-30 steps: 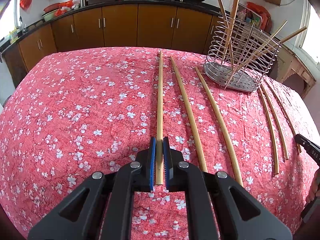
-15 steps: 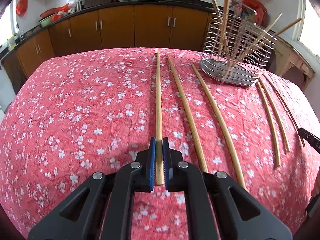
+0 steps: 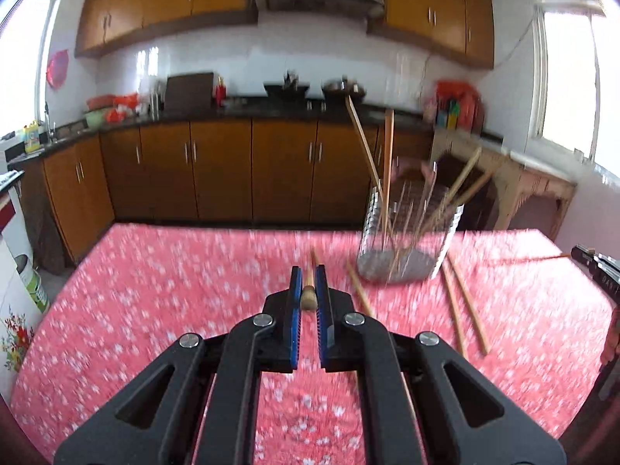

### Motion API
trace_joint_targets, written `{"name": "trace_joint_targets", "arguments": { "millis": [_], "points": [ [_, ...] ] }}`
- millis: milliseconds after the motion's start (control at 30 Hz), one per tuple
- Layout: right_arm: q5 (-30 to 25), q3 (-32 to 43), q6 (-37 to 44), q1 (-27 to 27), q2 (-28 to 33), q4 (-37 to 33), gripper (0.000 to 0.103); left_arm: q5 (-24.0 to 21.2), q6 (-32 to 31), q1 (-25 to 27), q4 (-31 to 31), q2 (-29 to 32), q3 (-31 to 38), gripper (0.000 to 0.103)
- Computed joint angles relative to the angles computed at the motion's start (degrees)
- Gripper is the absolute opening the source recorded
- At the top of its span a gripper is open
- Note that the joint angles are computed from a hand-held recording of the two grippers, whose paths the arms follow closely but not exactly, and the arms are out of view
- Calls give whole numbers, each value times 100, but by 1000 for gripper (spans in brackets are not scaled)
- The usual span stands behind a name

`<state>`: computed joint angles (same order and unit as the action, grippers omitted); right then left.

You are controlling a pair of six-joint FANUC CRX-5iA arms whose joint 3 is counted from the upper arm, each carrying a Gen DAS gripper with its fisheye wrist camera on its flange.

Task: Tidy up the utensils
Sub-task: 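Lift the left gripper's chopstick upright toward the wire holder while the right gripper lifts its own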

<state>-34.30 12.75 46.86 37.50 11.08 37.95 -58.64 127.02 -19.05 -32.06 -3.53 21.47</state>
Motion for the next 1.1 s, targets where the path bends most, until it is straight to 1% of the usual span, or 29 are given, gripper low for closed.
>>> {"name": "trace_joint_targets", "arguments": {
  "millis": [100,200,367,600,900,1100],
  "points": [
    [395,-87,-233,-63,-122,114,8,40,179,-22,-154,-8,121,7],
    [575,-85,-343,-104,-161,106,8,33,330,-4,-232,-12,195,7],
    [633,39,-377,-142,-150,-101,8,-9,486,20,-299,21,293,7],
    [597,266,-210,-193,-67,-473,8,-43,517,10,-379,8,313,7],
    [580,377,-170,-215,5,-497,7,14,457,60,-321,-14,302,7],
    [675,357,-220,-211,-69,-371,7,61,488,-19,-480,-58,387,7]
  ]
}}
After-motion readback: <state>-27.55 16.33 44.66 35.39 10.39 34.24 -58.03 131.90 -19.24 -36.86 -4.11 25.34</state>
